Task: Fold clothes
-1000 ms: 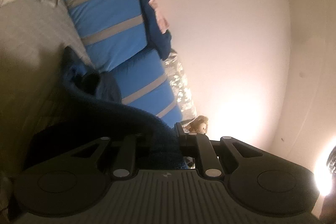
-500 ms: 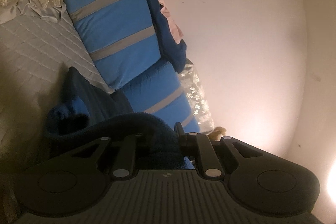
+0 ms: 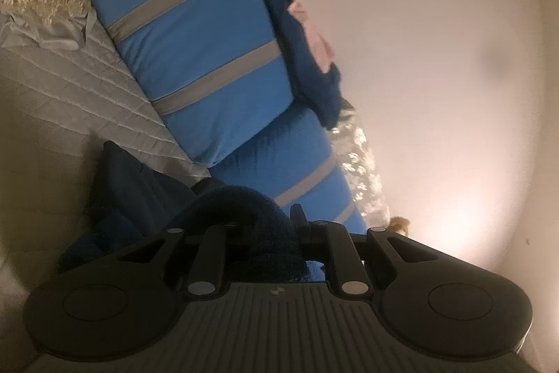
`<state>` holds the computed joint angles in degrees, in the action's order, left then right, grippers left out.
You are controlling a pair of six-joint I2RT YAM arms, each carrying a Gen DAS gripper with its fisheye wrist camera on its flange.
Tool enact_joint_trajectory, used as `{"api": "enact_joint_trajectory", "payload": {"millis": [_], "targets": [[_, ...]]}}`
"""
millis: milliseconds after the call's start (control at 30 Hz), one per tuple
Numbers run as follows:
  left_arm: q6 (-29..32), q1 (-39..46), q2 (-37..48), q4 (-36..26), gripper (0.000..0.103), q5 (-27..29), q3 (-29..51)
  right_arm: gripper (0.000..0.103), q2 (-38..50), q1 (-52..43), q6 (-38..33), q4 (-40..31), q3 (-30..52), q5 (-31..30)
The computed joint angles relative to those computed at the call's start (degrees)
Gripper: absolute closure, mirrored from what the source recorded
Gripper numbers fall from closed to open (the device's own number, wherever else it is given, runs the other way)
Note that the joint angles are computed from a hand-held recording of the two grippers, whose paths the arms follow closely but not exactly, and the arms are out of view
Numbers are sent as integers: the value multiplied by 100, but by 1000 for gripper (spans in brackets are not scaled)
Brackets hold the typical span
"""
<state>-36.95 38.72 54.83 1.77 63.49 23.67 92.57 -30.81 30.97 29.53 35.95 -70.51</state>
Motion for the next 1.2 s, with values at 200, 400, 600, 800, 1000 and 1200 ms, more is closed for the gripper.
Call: {"api": "enact_joint_trajectory", "payload": {"millis": [200,400,600,800,1000,1200], "targets": [[-589,-601,1523,1080,86,-587,358,96,886,579,227,288,643,745],[-707,-930,2672,1477,85,-1034,778,96,1770,997,381,495,1201,1275],[-859,-1174,3715,1723,85,-1326,1292,96,2551,1349,547,557,1799,1740],[-1177,-1409,4754,1890,85,-1520,1942,96,3257,1693,639,215,2697,2233],[-1826,-1602,5744,1948,84,-1654,2629,95,3994,2031,743,-421,3772,2835],[-2554,-1772,6290,2566,81,-1871,2843,95,4522,2262,989,-630,4474,3267]]}}
